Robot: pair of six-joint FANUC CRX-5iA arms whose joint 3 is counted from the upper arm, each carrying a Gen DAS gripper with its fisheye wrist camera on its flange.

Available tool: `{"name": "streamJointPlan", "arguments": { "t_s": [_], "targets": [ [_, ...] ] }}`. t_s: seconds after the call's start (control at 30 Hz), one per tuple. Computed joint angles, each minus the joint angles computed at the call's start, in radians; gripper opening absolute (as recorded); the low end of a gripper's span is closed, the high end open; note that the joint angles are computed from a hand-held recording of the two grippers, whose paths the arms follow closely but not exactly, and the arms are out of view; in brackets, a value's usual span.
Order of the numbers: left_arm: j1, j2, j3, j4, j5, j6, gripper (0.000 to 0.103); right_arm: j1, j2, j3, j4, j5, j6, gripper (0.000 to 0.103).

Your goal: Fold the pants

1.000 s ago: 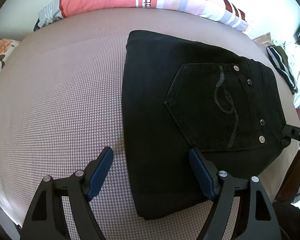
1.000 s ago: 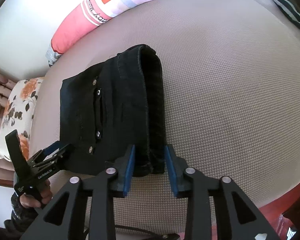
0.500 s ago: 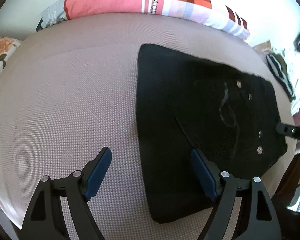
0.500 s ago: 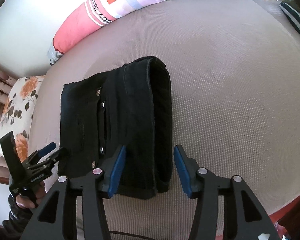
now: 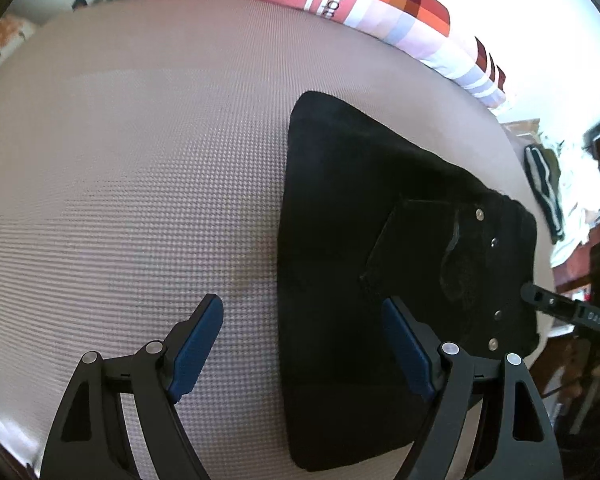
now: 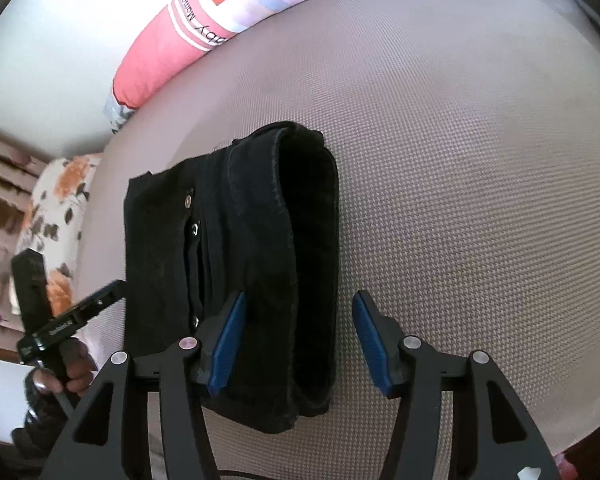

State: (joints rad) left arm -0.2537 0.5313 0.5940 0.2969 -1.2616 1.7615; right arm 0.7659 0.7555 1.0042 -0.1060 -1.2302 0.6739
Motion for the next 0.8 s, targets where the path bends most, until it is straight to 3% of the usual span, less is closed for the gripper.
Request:
{"name": "streamJointPlan", "arguments": {
  "t_s": [0.2,0.47,0.8],
  "targets": [
    [0.031,0.001,-0.062,0.142,0.024,-0.053,0.076,-0.036,-0.044,-0.096,-0.095,0.109,0.055,0.055],
    [0.049,0.019,-0.074,0.226,0.035,-0.098,0.074,-0.082,-0.088,-0.192,-0.242,0.225,0.146,0.054],
    [0.073,0.060,-0.081,0.370,0.034,-0.148,0.074,-0.162,-0.094,-0.204,-0.493,0.232,0.334,0.052]
  ]
}}
